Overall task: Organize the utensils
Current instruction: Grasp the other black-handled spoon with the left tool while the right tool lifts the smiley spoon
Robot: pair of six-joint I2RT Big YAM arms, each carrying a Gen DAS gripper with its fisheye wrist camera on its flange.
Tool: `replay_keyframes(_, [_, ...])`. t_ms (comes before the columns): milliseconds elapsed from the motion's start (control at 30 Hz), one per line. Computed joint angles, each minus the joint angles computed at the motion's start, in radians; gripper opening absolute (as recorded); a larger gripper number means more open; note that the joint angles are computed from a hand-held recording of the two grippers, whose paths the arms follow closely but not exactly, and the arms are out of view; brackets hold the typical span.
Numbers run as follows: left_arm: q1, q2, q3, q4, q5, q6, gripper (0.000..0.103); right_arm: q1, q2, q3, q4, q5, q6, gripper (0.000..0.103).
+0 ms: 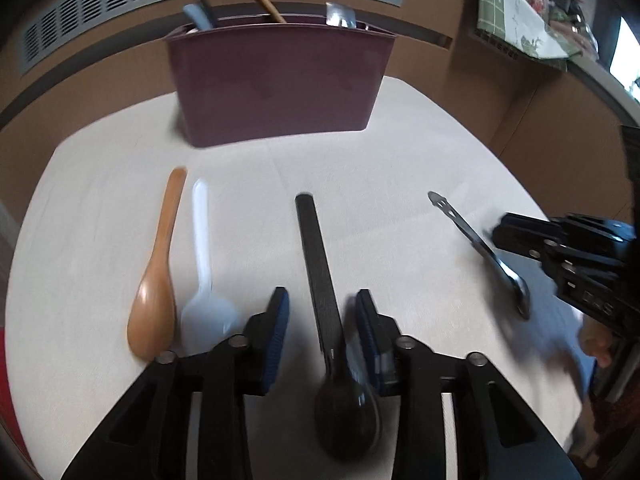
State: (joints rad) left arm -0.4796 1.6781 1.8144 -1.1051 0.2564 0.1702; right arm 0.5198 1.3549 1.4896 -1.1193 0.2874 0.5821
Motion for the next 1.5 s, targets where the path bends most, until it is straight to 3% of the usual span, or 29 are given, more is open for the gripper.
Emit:
replay_keyframes(167, [-0.033,0.093,0.141,-0.068,-0.061,0.057,0.014,0.006,-0.014,-0.004,-0.001,0.017,-0.016,0.016])
replay_keyframes(267, [-0.033,0.109,0.177,-0.079,-0.061,0.023,0.012,-0.002,-0.039,-0.026,0.025,-0.027,-0.025,0.016])
replay_keyframes(433, [0.020,0.007,0.098,0.036,0.056,-0.073,0.012,-0.020,-0.058,-0.048,0.042,-0.115,-0.031,0.017])
replay_keyframes(633, [0.068,-0.125,-0.050,0.240,0.053,-0.170,0.012,-0.037,0.023,0.006,0.003,-0.127,-0.026,0.017])
replay_keyframes(833, [0.126,-0.158,-0.083,0.266,0.137,-0.244,0.012,-0.034,0.086,0.071,-0.047,-0.073,-0.038,0.016])
replay_keyframes(867, [0.132,-0.154,-0.081,0.265,0.147,-0.252,0.012,-0.028,0.094,0.081,-0.057,-0.053,-0.039,0.010])
replay_keyframes(1000, [0.132,-0.157,-0.091,0.268,0.146,-0.266,0.012,0.017,0.123,0.106,-0.080,0.079,-0.060,0.008])
replay_keyframes(1233, [0.150,-0.159,-0.100,0.271,0.189,-0.314,0.012,0.007,0.025,0.070,0.068,0.022,-0.006,0.008])
replay_keyframes(1400, [0.150,-0.160,-0.108,0.270,0.199,-0.332,0.012,0.023,-0.009,0.078,0.105,0.049,-0.004,0.007])
replay_keyframes(1433, [0.149,-0.160,-0.109,0.269,0.198,-0.331,0.012,0.024,-0.003,0.084,0.112,0.050,-0.005,0.000])
replay_keyframes(1500, [0.148,-0.161,-0.110,0.268,0.196,-0.332,0.012,0.027,-0.006,0.087,0.118,0.046,-0.006,0.000])
